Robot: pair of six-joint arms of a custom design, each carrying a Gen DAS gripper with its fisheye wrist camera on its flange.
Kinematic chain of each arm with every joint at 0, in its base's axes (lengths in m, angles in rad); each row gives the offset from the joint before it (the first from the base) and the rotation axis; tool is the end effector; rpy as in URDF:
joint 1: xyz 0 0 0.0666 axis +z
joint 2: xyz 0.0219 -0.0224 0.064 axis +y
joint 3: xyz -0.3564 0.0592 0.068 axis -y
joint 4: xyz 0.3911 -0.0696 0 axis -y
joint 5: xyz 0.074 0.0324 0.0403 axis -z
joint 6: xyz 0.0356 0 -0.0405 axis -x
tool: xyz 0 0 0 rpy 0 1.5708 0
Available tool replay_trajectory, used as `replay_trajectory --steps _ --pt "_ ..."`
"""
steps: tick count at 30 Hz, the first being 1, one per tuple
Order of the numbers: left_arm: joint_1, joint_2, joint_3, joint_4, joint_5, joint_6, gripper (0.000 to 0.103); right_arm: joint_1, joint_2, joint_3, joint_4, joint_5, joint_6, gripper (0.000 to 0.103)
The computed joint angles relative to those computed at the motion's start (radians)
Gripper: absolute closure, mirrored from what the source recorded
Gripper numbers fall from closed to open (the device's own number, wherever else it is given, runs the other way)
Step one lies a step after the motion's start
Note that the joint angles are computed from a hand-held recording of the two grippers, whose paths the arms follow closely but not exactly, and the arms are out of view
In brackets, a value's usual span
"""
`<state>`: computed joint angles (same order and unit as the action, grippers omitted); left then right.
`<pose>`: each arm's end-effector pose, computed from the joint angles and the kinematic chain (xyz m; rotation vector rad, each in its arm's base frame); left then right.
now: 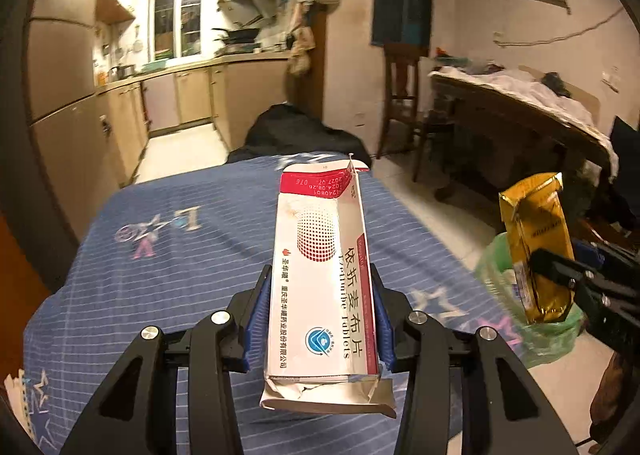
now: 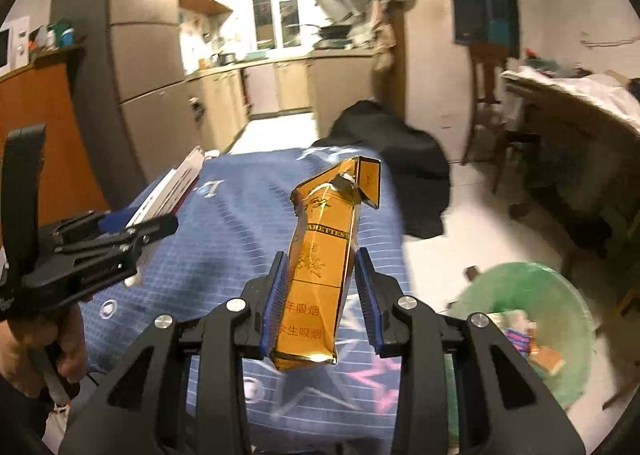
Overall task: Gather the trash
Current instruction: 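Carry the white box and gold foil pack over the green bin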
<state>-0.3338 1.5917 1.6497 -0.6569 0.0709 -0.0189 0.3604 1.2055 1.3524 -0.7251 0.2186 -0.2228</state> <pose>0.5452 -0.1922 0.4463 0.4225 2.1380 -0.2568 0.4108 0.1461 0.4854 -0.0202 2.1354 0.1078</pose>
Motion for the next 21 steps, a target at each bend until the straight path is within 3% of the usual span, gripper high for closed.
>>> replay_trajectory --steps 10,21 --pt "-0.176 0.048 0.092 -0.011 -0.046 0.027 0.057 -0.094 -0.052 -0.029 0.009 0.050 0.021 0.070" --pt "-0.254 0.185 0.297 -0.094 -0.064 0.026 0.057 -0.204 -0.085 -0.045 -0.008 0.017 0.031 0.070"
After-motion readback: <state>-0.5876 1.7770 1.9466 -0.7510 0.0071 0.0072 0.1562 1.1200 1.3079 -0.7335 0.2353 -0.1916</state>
